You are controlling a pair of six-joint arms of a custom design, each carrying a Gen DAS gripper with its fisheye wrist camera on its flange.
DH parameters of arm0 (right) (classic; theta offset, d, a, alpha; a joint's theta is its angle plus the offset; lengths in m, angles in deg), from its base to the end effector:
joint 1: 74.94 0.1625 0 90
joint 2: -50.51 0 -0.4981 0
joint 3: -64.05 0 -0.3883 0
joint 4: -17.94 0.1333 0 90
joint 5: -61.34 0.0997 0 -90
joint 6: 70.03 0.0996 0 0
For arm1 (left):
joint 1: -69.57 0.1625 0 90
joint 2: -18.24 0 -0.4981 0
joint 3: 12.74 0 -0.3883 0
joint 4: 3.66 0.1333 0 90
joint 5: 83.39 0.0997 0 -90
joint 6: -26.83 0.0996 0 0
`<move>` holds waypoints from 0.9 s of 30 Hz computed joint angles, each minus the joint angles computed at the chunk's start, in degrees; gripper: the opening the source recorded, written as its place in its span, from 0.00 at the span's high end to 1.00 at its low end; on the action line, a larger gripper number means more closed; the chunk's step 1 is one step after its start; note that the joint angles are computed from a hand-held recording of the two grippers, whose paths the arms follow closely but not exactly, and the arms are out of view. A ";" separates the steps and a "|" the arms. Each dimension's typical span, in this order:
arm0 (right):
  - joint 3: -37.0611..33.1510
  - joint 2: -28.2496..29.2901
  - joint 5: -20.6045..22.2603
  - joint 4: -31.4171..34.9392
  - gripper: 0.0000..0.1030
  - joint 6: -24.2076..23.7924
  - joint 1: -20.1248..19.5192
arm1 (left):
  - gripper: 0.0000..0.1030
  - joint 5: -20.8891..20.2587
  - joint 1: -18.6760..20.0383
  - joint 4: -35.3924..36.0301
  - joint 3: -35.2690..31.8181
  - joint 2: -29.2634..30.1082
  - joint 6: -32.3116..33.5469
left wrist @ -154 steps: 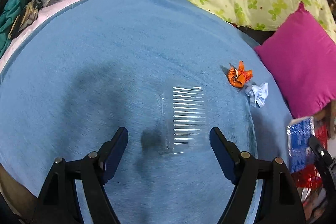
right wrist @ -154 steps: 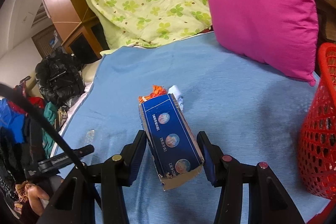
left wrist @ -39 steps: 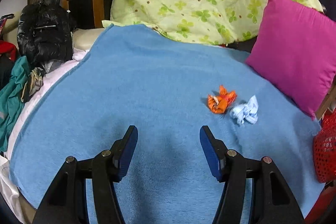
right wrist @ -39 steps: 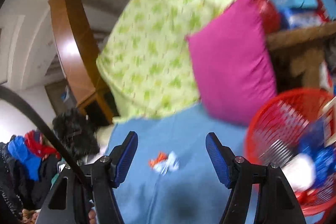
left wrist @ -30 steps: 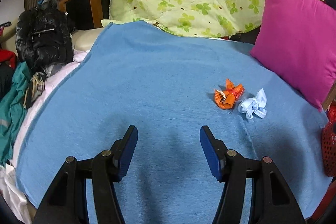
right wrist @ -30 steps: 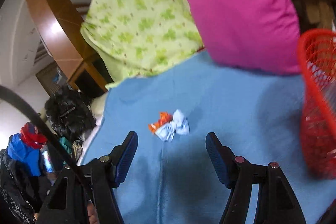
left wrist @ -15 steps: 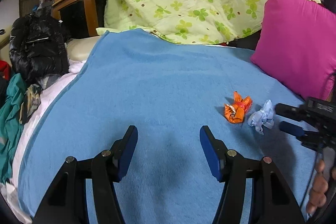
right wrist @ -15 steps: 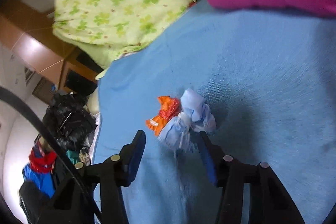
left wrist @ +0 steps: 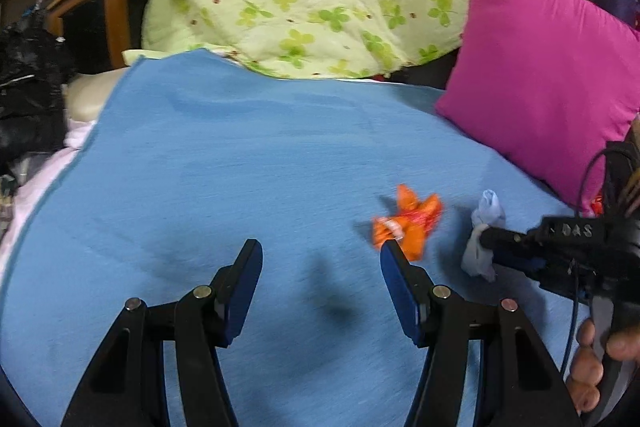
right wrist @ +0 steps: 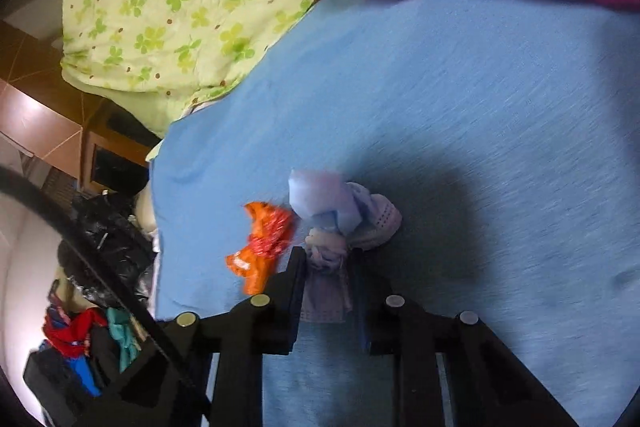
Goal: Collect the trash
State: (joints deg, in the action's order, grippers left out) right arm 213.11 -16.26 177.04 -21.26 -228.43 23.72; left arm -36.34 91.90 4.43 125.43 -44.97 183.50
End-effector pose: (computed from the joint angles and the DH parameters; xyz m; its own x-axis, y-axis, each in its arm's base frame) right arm 0.1261 -0.2296 0.1013 -0.9105 0.4136 0.0066 0.2498 0.5626 -0.7881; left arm -0.1411 -0.2754 0.1477 -0.6890 0.4436 -0.5731 0.7028 0.6020 -0.3790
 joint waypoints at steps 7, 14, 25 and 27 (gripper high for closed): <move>1.58 -5.33 8.62 3.81 0.77 -1.01 5.59 | 0.33 6.44 4.18 -3.88 -4.60 6.24 5.79; 2.74 -7.18 12.76 5.78 0.77 -0.57 10.26 | 0.37 9.41 8.26 -2.51 -8.56 10.23 6.12; 0.21 -6.35 26.92 11.17 0.77 4.41 26.71 | 0.57 6.45 2.43 -1.35 -6.74 9.13 1.10; -0.84 -5.66 30.26 13.76 0.77 7.01 31.49 | 0.57 4.40 -2.33 -1.15 -5.00 7.77 -1.74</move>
